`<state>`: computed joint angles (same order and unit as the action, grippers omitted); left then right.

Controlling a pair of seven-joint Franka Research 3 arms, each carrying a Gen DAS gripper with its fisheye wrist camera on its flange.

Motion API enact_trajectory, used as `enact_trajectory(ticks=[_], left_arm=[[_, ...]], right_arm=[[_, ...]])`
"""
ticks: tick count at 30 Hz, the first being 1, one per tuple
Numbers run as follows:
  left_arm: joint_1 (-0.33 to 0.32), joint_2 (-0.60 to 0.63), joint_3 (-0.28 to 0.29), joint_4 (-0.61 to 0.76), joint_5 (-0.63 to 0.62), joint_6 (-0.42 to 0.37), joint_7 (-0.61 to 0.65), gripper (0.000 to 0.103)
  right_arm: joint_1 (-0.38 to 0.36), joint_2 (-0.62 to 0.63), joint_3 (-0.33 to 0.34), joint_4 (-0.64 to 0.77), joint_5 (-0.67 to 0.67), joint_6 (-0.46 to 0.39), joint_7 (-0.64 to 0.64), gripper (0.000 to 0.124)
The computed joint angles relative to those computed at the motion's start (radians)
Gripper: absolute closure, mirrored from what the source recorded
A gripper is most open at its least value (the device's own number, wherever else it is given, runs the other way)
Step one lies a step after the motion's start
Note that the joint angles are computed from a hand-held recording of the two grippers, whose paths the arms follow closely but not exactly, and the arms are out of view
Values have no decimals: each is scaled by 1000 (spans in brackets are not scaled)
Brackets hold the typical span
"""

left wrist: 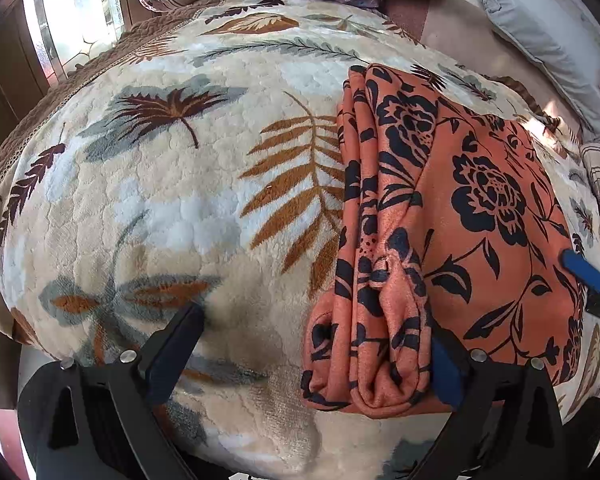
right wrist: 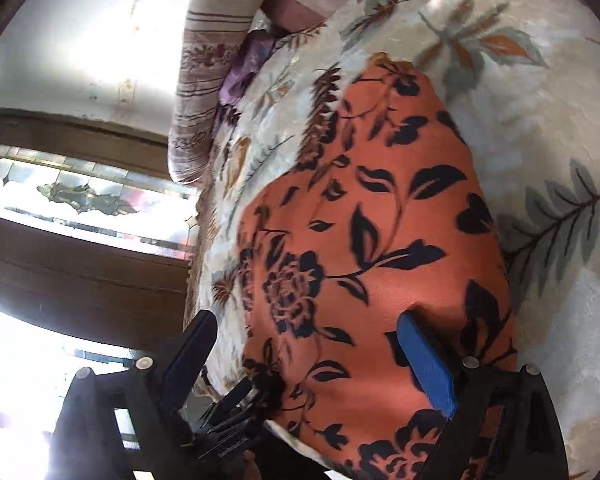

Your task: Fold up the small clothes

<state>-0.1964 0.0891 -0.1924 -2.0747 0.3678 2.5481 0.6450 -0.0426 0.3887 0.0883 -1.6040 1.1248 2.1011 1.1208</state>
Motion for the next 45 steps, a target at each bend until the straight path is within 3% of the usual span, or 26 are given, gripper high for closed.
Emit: enact_trajectory(ticks=[3, 7, 8, 11, 15, 17, 19, 21, 25, 28, 29, 32, 38, 42, 45], left_arm=[[0, 3, 2, -2, 8, 7, 1, 1], [1, 5, 2, -1, 8, 10, 3, 1], [0, 5, 3, -1, 11, 6, 0, 1], [1, 5, 3, -4, 9, 14, -2, 0], [2, 5, 3, -6, 10, 18, -4, 0], [0, 8, 3, -1, 15, 11, -8, 0], [0, 5, 3, -5, 18, 14, -12, 0], [1, 4, 3, -7, 11, 14, -11, 0], [-1, 3, 2, -6, 17, 11, -18, 0], [-2, 4, 3, -5, 28, 8, -20, 0], [-1, 1, 4, -8, 26, 10, -19, 0], [0, 4, 2, -4, 17, 5, -16, 0], [-4, 6, 1, 5, 23, -8, -23, 0], [8, -3, -1, 2, -51, 4, 4, 0], [20, -34, 3, -26, -98, 71, 10, 1]], right_arm=[[8, -19, 6, 9, 13, 36, -60, 31], [33, 76, -5, 70, -100, 11, 38, 31], [31, 58, 3, 51, -94, 39, 13, 31], [20, 36, 16, 70, -94, -11, 55, 30], [19, -17, 21, 2, -49, 10, -29, 30], [54, 8, -9, -11, -120, 1, 10, 29], [44, -24, 3, -45, -105, 34, -28, 30], [42, -30, 1, -19, -115, -19, 12, 30], [43, -80, 1, -60, -84, -36, -88, 30], [61, -48, -17, -86, -149, -69, -42, 29], [61, -70, -14, -113, -130, -37, -82, 30], [82, -95, -25, -108, -187, -39, -37, 30], [83, -133, -29, -194, -138, -16, -126, 29], [69, -159, -43, -199, -96, -45, -117, 30], [51, -196, -66, -233, -55, 0, -138, 30]])
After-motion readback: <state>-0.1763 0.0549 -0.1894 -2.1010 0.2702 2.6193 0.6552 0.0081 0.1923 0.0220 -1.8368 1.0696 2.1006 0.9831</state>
